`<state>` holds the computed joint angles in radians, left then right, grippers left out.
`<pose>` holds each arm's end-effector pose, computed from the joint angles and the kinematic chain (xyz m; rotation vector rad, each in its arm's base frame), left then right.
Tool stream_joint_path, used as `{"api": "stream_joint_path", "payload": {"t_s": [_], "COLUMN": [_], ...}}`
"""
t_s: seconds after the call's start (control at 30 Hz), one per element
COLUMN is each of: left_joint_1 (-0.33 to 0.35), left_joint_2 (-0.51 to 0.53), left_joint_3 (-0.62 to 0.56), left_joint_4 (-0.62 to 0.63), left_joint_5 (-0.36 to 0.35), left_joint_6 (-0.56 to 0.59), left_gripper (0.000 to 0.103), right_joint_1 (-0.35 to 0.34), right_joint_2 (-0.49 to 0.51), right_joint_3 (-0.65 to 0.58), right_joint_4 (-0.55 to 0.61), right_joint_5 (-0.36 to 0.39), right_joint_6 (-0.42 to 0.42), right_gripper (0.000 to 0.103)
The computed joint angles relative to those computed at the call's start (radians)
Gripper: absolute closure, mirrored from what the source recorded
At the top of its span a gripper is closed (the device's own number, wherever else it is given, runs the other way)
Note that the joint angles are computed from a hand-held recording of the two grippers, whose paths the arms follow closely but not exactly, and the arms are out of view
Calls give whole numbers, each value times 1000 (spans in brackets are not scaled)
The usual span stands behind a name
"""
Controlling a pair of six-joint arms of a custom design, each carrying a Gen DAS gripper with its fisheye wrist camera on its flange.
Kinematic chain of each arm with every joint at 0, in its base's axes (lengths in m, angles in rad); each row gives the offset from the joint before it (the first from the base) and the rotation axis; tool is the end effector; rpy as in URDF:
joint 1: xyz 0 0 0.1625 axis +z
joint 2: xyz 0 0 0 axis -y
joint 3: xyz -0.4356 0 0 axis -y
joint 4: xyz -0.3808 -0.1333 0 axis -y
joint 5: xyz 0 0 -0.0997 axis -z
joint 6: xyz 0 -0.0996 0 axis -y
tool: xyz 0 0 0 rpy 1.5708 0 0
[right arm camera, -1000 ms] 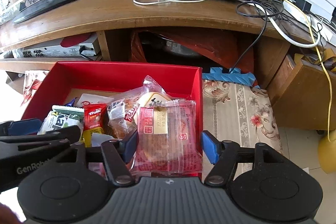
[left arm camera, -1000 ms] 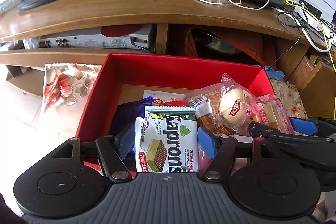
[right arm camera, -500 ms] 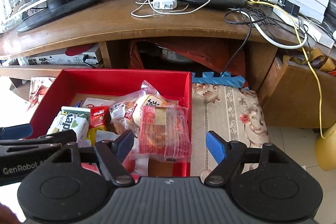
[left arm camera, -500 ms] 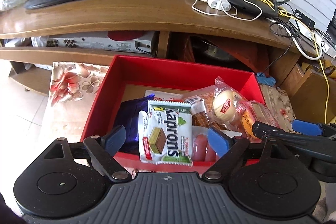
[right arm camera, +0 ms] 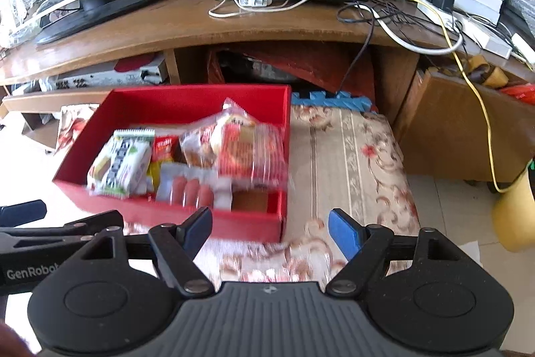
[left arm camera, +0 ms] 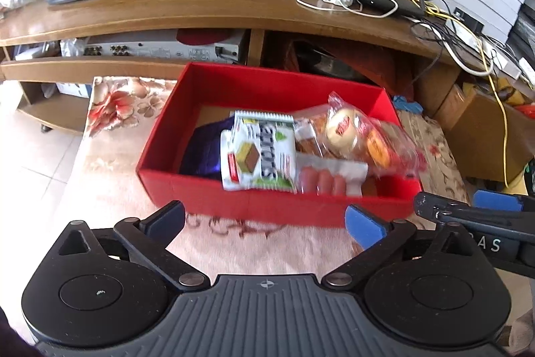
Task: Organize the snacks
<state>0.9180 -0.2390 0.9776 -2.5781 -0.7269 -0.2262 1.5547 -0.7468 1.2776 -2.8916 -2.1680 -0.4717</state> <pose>-0.3321 -0.7764 -0.0281 0.3629 2.3583 -0.7463 0.0648 -0.7779 0.2785 0.2301 -2.2897 0.7538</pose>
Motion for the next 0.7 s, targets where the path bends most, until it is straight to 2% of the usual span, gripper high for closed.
{"api": "stream_joint_path", "payload": {"t_s": [0.23,0.43,0.6,0.7], "left_joint_1": [-17,-26,-42,-43], "left_joint_2": [-49,-84,-72,-81], "left_joint_3": [129,218,218,233], "left_joint_4": [-25,-90,-12,8], "left_joint_5": [33,13,84,66], "left_joint_6": [-38,-57,-59,-77], "left_gripper": [0,0,0,0], "right_joint_1": [-4,-8,-8,-8], "right_joint_2": [-78,-120,-145,-149], "right_joint_3": [133,206,254,269], "right_joint_4": [-18,-38,-47,-38], "right_joint_5": [-7,-2,-3,-13], "right_joint_6": [17,31,34,36], "right_gripper": [28,28,28,28]}}
